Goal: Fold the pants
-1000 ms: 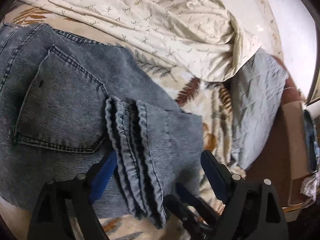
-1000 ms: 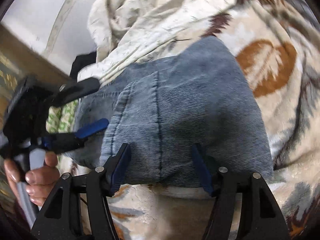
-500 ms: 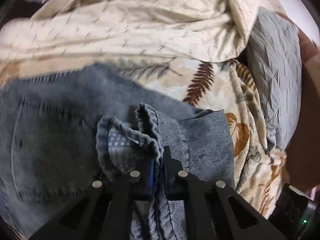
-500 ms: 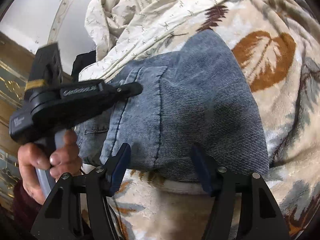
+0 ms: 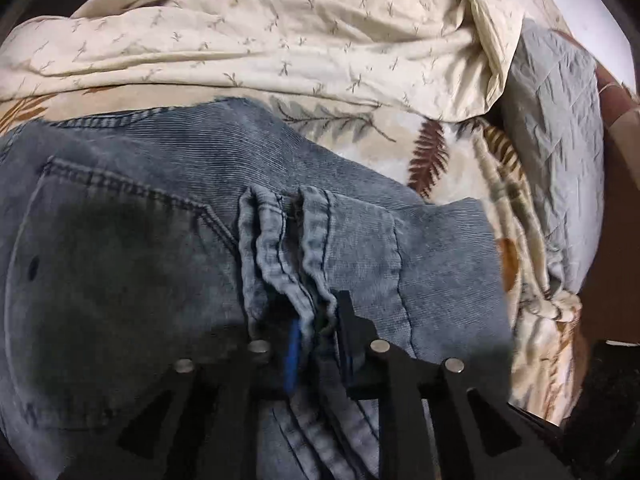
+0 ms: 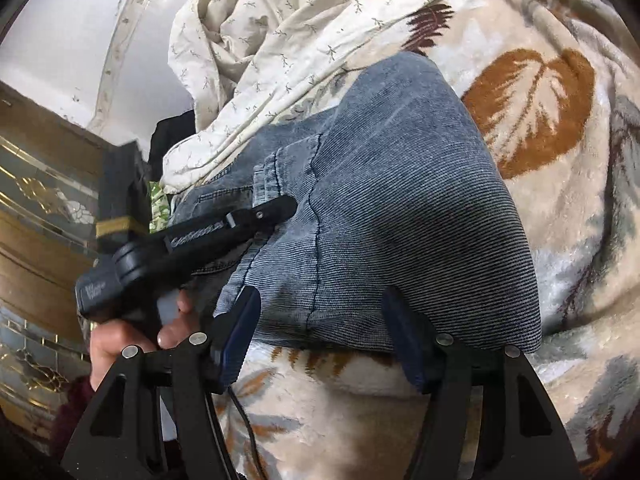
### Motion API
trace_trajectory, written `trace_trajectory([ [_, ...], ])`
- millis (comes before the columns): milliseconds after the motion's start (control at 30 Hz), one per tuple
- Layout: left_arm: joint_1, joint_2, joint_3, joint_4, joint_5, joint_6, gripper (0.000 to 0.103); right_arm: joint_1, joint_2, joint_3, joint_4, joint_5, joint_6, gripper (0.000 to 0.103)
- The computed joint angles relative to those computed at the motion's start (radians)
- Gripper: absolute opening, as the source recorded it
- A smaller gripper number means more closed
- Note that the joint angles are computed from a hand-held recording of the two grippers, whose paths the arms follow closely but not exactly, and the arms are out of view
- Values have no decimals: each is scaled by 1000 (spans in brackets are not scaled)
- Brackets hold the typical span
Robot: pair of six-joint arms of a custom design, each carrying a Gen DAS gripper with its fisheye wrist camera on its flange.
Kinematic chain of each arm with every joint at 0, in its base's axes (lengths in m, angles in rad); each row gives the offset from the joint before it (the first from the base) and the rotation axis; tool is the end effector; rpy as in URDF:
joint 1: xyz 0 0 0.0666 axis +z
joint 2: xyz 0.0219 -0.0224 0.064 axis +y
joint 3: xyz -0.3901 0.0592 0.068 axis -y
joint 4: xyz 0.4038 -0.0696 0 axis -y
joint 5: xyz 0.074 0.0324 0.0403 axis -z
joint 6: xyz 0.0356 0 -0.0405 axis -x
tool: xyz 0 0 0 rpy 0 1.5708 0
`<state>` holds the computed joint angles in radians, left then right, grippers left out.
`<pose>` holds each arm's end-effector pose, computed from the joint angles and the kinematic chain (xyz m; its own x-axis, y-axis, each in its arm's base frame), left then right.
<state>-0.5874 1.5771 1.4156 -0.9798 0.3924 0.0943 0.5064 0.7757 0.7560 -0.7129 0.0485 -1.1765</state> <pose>0.4378 -0.3083 0.3581 -0.8141 0.4375 -0.3818 0.5705 0.7253 -0.3853 0.2424 0.1320 0.3709 -0.6429 0.6980 -0.3155 0.3660 0.6418 0.6739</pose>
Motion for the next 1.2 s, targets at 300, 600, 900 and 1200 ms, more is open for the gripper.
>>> trace_trajectory([
  [300, 155, -250, -140, 102, -137, 5, 60, 21, -76, -7, 12, 143, 21, 64],
  [600, 412, -388, -263, 218, -355, 150, 80, 32, 279, 281, 73, -21, 164, 64],
  [900, 456, -240, -240, 143, -69, 169, 81, 29, 896, 978, -305, -227, 379, 64],
  [1200, 395, -215, -254, 222, -100, 134, 68, 43, 1402, 1738, -921, -154, 472, 64],
])
